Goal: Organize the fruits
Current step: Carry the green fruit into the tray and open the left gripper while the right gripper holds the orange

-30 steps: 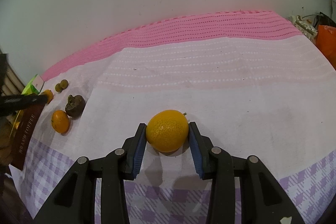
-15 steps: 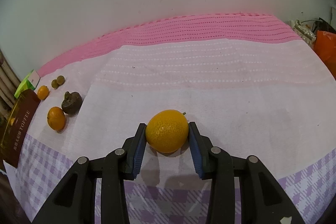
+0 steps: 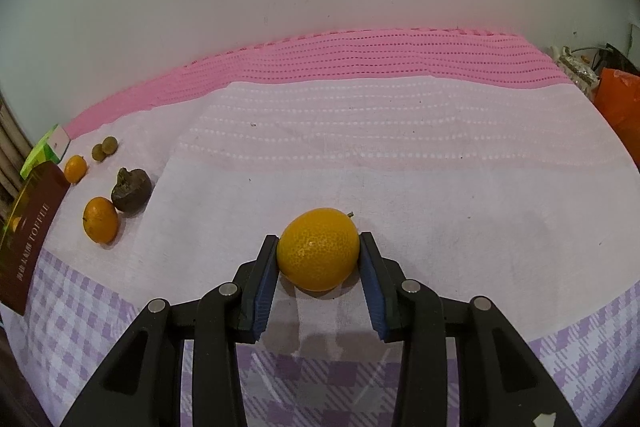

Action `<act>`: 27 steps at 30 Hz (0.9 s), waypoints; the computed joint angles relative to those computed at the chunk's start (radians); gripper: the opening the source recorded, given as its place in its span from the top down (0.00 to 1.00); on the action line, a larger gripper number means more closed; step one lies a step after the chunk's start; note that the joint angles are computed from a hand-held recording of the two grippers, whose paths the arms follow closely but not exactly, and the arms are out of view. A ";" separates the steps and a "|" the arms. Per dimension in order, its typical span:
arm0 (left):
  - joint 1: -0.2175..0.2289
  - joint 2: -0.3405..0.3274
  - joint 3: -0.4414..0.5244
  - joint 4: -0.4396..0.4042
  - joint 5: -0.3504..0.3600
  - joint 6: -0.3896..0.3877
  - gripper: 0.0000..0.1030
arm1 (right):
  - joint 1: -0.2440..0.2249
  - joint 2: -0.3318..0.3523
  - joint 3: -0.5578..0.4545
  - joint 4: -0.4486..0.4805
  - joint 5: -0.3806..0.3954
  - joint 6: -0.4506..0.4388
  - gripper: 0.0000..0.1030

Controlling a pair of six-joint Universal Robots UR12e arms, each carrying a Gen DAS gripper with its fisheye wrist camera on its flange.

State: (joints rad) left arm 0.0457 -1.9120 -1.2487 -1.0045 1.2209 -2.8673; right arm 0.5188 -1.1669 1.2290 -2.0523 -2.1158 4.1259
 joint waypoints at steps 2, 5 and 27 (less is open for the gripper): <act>0.001 -0.002 -0.002 0.016 0.022 0.003 0.75 | 0.001 0.003 -0.006 0.013 -0.004 -0.002 0.64; 0.002 -0.005 -0.010 0.044 0.052 0.014 0.75 | 0.001 0.005 -0.012 0.026 -0.008 -0.002 0.64; 0.019 -0.042 -0.013 0.050 0.119 0.029 0.75 | 0.006 0.027 -0.058 0.112 -0.031 -0.010 0.64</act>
